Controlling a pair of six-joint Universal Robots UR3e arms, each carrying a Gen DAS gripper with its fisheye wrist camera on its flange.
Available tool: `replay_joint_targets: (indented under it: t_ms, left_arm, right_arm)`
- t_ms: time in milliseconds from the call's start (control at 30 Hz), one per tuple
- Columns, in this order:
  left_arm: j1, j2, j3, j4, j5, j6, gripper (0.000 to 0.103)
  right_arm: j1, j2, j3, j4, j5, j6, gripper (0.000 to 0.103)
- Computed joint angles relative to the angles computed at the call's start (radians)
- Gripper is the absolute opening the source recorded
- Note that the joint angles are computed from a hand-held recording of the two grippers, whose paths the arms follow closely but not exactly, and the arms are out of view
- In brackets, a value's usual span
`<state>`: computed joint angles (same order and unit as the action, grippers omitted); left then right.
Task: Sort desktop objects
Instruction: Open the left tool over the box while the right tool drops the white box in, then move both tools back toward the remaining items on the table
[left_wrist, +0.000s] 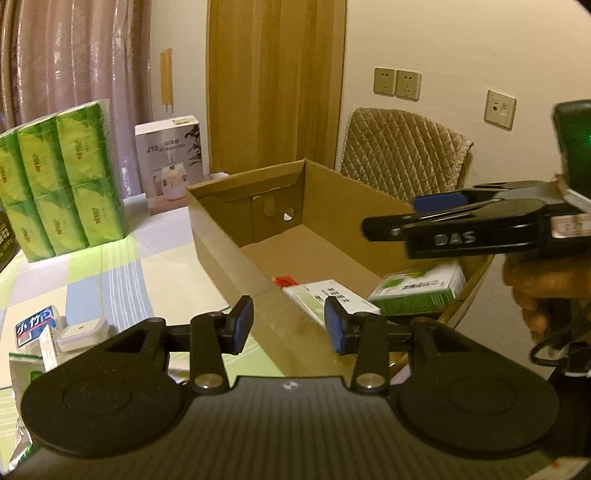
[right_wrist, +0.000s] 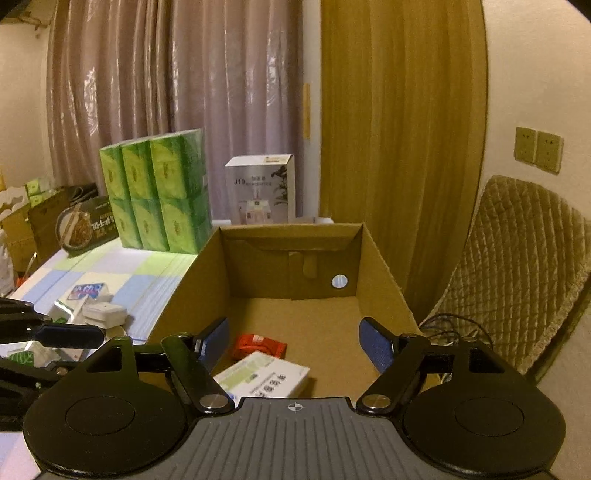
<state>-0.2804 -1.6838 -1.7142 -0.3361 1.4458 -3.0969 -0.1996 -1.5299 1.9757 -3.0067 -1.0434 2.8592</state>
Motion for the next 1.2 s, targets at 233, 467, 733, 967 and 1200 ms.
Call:
replay_joint_targets:
  t_ms: [233,467,733,967,1200]
  left_arm:
    - [0.026,0.087,-0.101,0.002,0.006,-0.012,0.039]
    - [0.069,0.226,-0.235,-0.015,0.008,-0.024,0.045]
    - [0.169,0.467,-0.428,-0.086,-0.016,-0.009,0.056]
    - [0.378,0.734,-0.570,-0.252,-0.121,0.086,0.072]
    - [0.727,1.064,-0.651,-0.593,-0.320,0.313,0.084]
  right_arm:
    - [-0.039,-0.150,0.151,0.007,0.057,-0.016,0.078]
    - [-0.034,-0.272,0.220,0.075,0.079,-0.023,0.082]
    - [0.034,-0.387,0.287,0.150,0.090,-0.037,0.088]
    - [0.135,-0.404,0.297,0.171,0.072,-0.002,0.098]
    - [0.258,-0.361,0.302,0.152,0.022,0.028,0.101]
